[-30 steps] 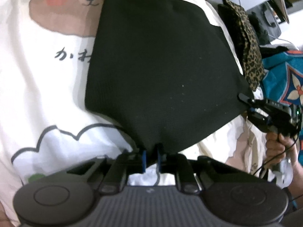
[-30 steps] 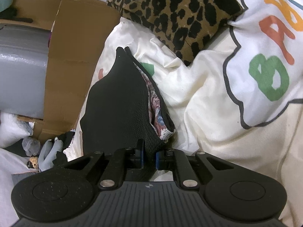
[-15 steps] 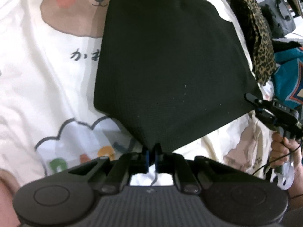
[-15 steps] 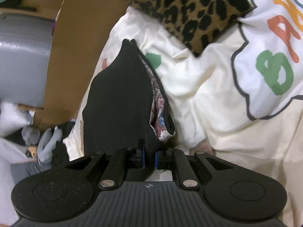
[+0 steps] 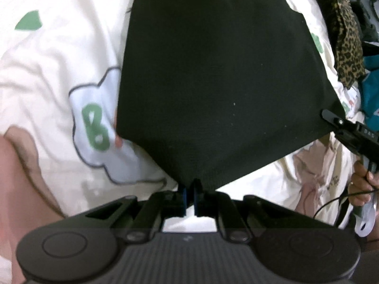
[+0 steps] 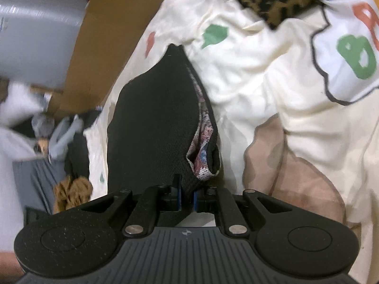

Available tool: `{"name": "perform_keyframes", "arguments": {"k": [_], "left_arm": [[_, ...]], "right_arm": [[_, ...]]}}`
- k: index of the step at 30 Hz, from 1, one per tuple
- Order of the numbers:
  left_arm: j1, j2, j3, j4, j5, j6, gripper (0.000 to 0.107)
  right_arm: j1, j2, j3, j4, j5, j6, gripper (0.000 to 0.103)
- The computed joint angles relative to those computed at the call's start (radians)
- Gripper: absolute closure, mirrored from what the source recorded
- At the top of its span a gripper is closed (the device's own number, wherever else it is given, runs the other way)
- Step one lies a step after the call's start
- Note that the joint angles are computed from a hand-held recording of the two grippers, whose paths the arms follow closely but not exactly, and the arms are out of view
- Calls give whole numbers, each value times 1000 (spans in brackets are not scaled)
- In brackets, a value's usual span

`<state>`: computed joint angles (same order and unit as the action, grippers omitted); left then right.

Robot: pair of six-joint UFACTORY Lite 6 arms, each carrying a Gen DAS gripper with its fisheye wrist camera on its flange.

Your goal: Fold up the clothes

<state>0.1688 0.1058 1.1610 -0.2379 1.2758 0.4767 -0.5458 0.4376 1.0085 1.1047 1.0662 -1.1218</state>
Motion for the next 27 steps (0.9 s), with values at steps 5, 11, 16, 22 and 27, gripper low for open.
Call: {"name": "perform_keyframes", "arguments": {"k": [5,11,16,22,27], "left_arm": [[-4,-97,-98,-17,-21,-60,102],[-56,-279,-265,-91,-54,-225,102],[-157,-383,-361,-137,-88,-349,102],[-359,-485,-456,-199,-167,-553,101],[-463,-535,-506,-244,-246,-701,102]], "right_arm": [[0,-31,11,-22,11,2,96],[-4,-21,86,-9,-9,10,96],[-16,21,168,17,-20,26,97],[-18,89,307,42,-17,53,98],[-1,139,410,52,-40,64,98]]}}
